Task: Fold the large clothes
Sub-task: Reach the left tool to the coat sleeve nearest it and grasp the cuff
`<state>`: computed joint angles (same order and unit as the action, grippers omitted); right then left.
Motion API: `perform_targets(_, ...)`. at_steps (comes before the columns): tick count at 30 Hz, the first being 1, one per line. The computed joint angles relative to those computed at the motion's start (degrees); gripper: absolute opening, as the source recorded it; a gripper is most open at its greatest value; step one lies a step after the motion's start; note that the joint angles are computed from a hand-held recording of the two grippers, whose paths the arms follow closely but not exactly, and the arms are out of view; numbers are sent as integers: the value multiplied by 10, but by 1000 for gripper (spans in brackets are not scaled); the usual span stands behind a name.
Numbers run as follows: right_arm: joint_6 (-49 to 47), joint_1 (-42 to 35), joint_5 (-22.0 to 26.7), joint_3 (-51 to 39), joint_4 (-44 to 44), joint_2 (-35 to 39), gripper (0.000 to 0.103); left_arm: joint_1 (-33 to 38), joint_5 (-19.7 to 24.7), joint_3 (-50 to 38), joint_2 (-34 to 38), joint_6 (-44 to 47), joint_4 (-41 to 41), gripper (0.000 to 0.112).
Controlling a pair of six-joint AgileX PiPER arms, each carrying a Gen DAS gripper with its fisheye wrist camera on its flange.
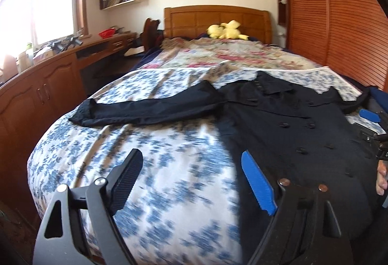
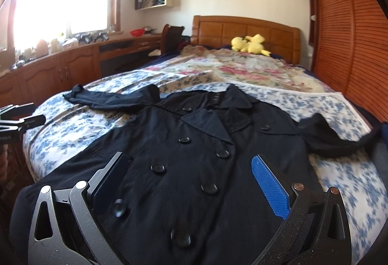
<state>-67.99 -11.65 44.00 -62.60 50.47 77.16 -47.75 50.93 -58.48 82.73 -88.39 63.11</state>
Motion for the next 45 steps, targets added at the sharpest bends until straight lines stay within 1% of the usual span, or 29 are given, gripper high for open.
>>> perform_targets(3, 11, 43, -20, -28, -6, 45, 103, 64, -40, 7, 0, 30, -12, 84)
perform_targets(6, 26, 86, -37, -63, -21, 90, 103, 137, -74, -3, 9, 84, -41, 83)
perform_targets(9, 36, 121, -48, -97, -31, 136, 103, 228, -127, -22, 26, 168, -102, 83)
perform_targets(12, 42, 137, -47, -121, -28, 177, 103, 285, -134, -51, 53, 237, -146, 83)
perform_targets(14, 34, 141, -49, -117, -23, 194, 103, 327, -152, -66, 73, 276, -163, 83)
perform_targets(18, 43, 139, -36, -123, -34, 215, 103, 391, -188, -100, 114, 358, -229, 84)
perform_targets(22, 31, 135, -38, -114, -18, 209, 103, 470, -231, -155, 179, 485, -364, 85)
perform_targets(26, 33, 139, -47, -113, -25, 210, 103, 511, -245, -196, 227, 535, -426, 88)
perform_targets(27, 32, 140, -49, -111, -25, 209, 103, 523, -243, -211, 243, 545, -441, 89)
perform_targets(30, 33, 142, -53, -111, -27, 209, 103, 540, -235, -236, 267, 549, -444, 93)
perform_targets(36, 29, 141, -55, -109, -24, 208, 103, 576, -180, -317, 330, 617, -508, 95)
perform_targets(39, 29, 141, -55, -108, -25, 207, 103, 593, -152, -359, 363, 624, -528, 96)
perform_targets(41, 29, 141, -55, -108, -25, 207, 103, 594, -144, -374, 375, 621, -526, 97)
perform_targets(43, 31, 142, -55, -109, -26, 207, 103, 587, -126, -396, 390, 602, -503, 97)
perform_targets(45, 33, 142, -54, -109, -26, 207, 103, 580, -120, -405, 397, 592, -486, 97)
